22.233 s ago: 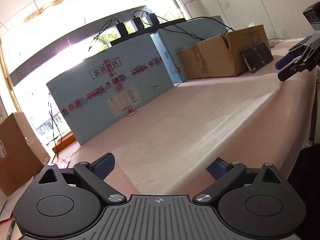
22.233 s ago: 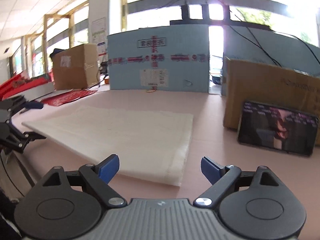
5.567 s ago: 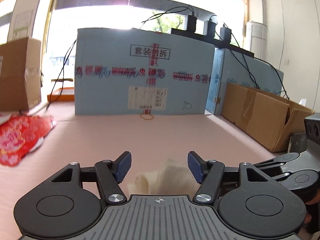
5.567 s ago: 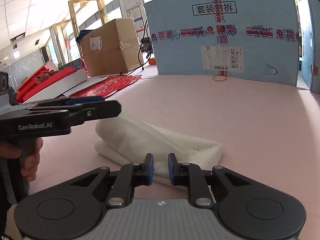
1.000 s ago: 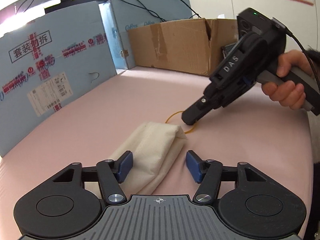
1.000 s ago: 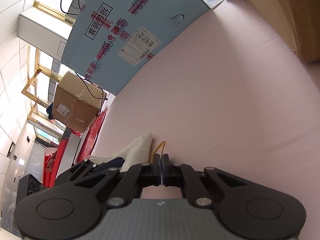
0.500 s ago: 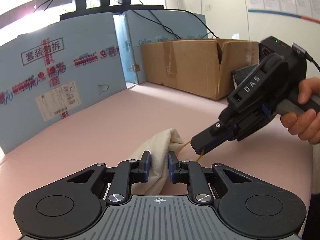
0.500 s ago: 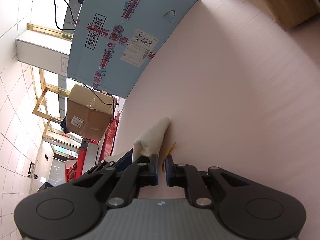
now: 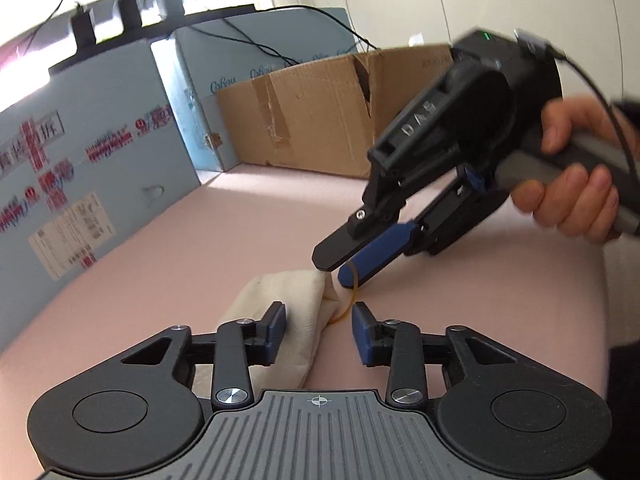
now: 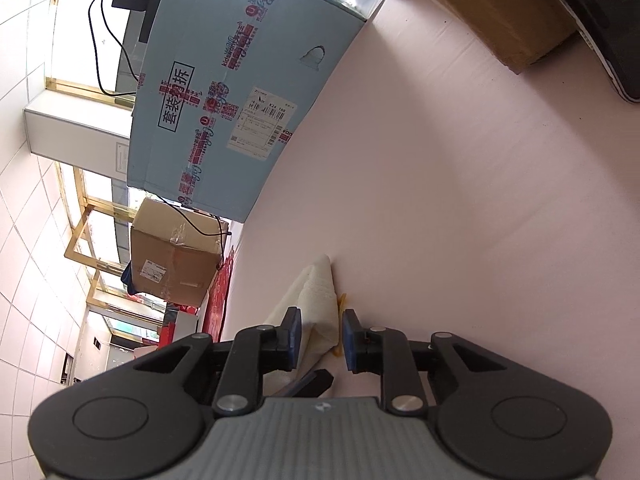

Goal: Fold shopping bag

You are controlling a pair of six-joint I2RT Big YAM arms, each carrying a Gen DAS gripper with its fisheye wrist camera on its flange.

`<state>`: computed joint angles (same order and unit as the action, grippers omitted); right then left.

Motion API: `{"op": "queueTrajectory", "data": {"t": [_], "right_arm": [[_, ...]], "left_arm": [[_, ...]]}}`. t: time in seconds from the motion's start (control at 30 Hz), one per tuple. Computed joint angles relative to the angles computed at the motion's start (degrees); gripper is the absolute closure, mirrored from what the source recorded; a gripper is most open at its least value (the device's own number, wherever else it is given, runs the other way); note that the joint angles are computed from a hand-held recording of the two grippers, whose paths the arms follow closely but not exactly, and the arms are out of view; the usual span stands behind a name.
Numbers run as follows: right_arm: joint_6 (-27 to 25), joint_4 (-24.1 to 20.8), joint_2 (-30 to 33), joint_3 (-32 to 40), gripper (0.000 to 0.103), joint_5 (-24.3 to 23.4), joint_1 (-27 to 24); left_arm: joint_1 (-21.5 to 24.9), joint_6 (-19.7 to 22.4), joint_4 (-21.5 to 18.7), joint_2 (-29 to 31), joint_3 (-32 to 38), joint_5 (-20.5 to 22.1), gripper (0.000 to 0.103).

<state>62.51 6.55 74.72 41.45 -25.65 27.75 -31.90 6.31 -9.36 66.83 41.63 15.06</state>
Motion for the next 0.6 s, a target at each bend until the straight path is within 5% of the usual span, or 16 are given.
{"op": "queueTrajectory", "data": {"t": [0.07, 0.13, 0.3, 0.4, 0.53, 0.6], "right_arm": [[0.61, 0.28, -0.07, -0.14, 0.079, 0.07, -0.04], [1.29, 0.37, -0.16, -0.24, 0.078, 0.3, -0.04], [1.6, -1.04, -0.62, -0.03, 0.078, 1.98, 0.39], [3.14, -1.43, -0.84, -0.15, 0.08, 3.49, 0.63], [3.32, -3.64, -0.63, 0.32, 0.099, 5.16, 0.91], [3.34, -3.61, -0.55, 0.3, 0.1, 5.17, 0.86]], "left_arm": [[5.23, -11.28, 0.95, 2.21, 1.01, 10.21, 0.066], [8.22, -18.72, 2.8, 4.15, 1.17, 15.29, 0.073], [9.3, -25.0, 6.45, 4.85, -0.1, 15.52, 0.085], [7.98, -24.81, 7.12, 4.3, -0.82, 11.72, 0.092], [1.34, -13.62, 3.26, 2.11, -0.3, -2.97, 0.096], [-0.61, -10.44, 2.43, 1.77, -0.09, -6.91, 0.096]]}}
